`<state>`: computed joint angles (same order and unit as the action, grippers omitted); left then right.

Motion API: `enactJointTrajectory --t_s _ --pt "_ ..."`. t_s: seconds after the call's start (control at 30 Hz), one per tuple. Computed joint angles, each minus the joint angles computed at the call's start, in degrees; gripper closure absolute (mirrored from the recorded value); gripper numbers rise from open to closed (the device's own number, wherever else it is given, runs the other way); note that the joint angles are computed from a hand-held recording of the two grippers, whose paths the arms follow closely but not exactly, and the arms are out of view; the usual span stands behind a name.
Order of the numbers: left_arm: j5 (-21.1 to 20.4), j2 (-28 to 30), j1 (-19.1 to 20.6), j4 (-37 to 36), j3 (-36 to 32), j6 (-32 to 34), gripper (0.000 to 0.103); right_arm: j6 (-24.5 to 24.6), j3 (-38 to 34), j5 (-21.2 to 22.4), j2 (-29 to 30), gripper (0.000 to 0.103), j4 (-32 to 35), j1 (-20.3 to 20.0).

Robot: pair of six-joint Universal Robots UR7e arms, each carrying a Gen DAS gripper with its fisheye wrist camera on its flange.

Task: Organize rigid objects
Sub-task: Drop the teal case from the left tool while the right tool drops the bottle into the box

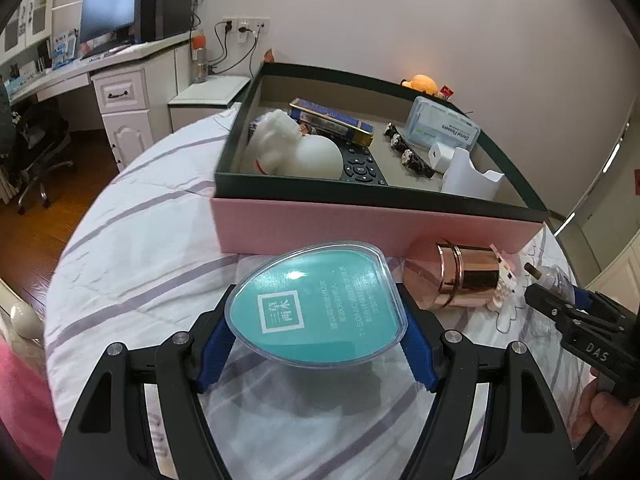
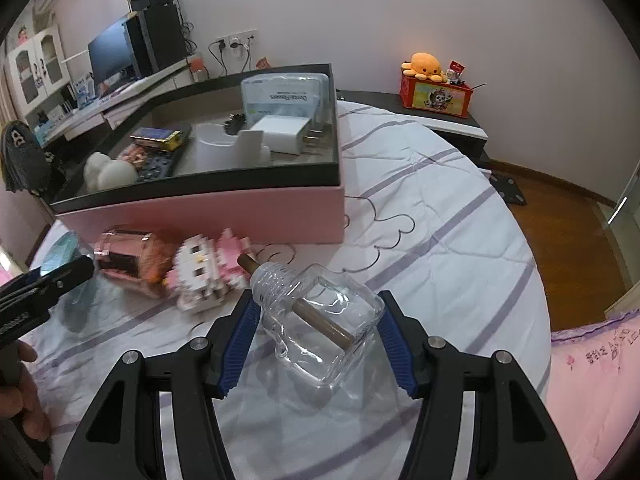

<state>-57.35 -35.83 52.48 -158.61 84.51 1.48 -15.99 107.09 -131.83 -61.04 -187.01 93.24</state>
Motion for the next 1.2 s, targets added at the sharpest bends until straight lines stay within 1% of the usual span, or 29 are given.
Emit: enactJointTrajectory --t_s 0.2,0.33,0.47,0.63,0.73,0.9,1.03,1.07,1.2 --pt "-0.22 -2.83 -0.87 -0.85 2.26 0.39 0.029 -0.48 1.17 0.42 -1.33 0.043 -0.79 2.55" --pt "-0.72 -3.95 -1.63 -0.56 1.91 0.78 0.029 -1.54 0.08 0.97 -1.19 0.043 -1.32 4.17" --pt "-0.60 -3.39 -2.50 -0.89 -0.84 2.74 0.029 -2.25 -2.09 1.63 -0.67 0.043 -0.46 5.42" --pt "-0.69 -1.51 -3.52 -1.62 -5.42 5.80 0.029 -4.21 -7.15 3.10 1.13 0.043 0.72 6.57" --pt "-1.45 0.67 -3.46 -0.25 -10.26 6.81 0.029 -5.47 -11.21 3.93 2.69 0.043 2.43 6.59" --pt "-2.90 6.51 -2.67 4.53 -21.70 7.72 0.029 -6.96 -19.55 5.27 6.31 0.043 7.19 5.58" --pt "-3.23 12.42 -1.82 9.61 -31.90 7.91 0.029 -6.09 -26.58 6.31 9.63 0.043 12.27 3.68" --pt "-3.50 14.61 -1.37 12.30 -35.81 7.45 0.029 -5.38 -28.17 6.76 10.33 0.043 13.81 3.06" --pt "-2.91 20.39 -0.28 18.10 -45.01 7.35 0.029 -3.98 -33.25 7.29 13.13 0.043 18.59 1.02"
